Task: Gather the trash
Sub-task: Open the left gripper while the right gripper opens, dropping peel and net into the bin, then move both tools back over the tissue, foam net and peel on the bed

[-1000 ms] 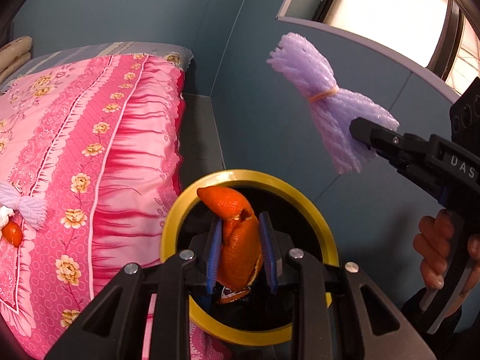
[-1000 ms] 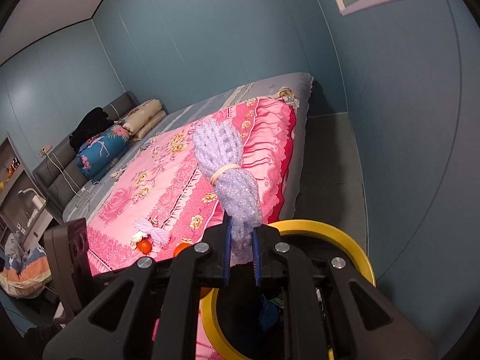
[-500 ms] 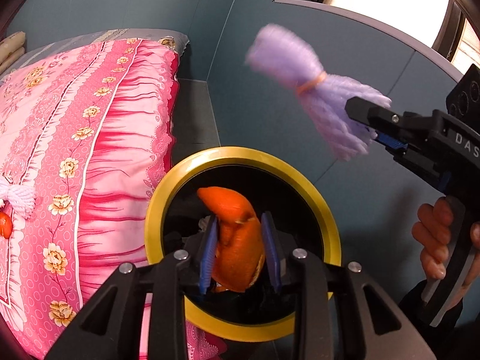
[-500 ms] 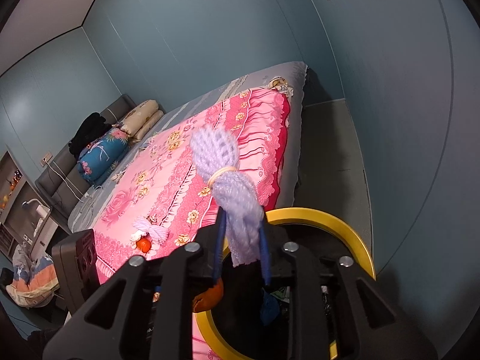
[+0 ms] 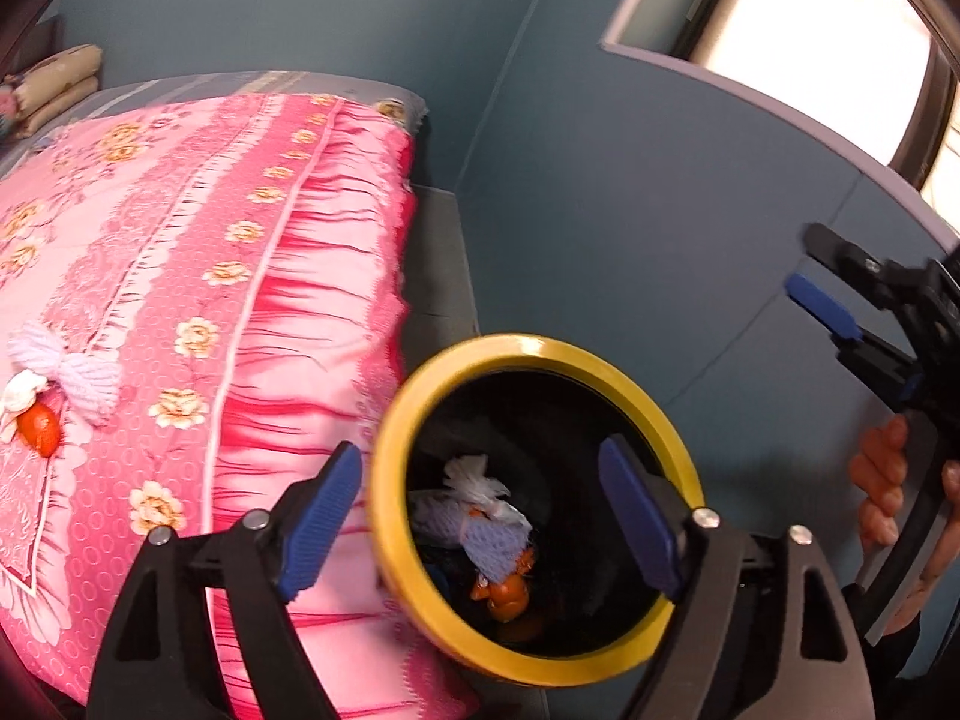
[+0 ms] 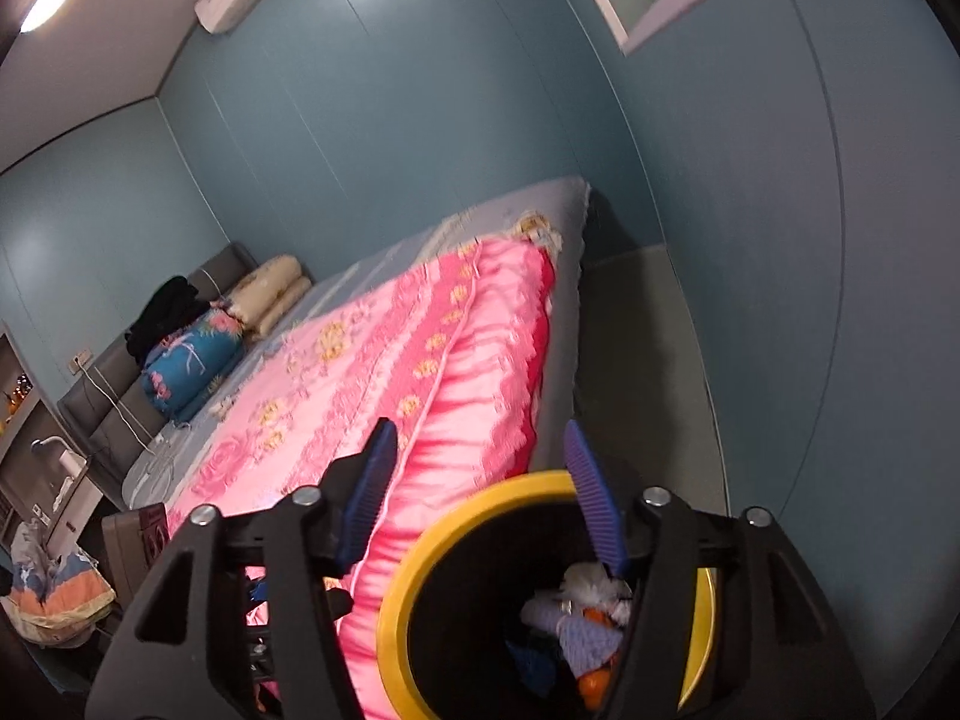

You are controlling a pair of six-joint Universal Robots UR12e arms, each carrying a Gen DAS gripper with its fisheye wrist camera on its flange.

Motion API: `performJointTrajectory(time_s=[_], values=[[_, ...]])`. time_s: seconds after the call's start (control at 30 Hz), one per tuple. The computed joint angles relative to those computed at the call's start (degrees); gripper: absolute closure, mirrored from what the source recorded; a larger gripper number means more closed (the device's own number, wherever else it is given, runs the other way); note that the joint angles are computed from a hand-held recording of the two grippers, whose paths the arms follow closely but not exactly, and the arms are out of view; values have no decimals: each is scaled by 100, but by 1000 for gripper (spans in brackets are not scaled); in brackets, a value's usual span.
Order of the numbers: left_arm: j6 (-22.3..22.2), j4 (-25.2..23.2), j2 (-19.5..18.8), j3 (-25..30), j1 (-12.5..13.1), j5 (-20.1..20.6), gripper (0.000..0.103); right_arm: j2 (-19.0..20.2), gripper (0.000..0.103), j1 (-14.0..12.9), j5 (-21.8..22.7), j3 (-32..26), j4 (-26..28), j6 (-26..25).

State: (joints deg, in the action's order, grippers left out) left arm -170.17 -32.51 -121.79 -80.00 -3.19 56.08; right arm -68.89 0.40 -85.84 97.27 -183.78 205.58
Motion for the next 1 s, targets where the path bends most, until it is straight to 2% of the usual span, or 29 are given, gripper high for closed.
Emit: performJointTrajectory(time_s=[0.1,0.27,0.5,0.8,1.0], values=[[-177,165,-8,-1,90,23,22,59,39,7,31,-39,-193,-155],[-470,528,-14,-15,282,133,19,130,32,60,91,-199,-165,-393],[-882,861,-32,-4,594,388,19,384,23,206,386,-729,261,-885],[-1185,1048,-96,35,929,881,19,846,22,482,667,-1534,889,-1460],[-1289,958,-213,120,1100,1212,19,1295,22,690,865,-2264,1496,-1848]])
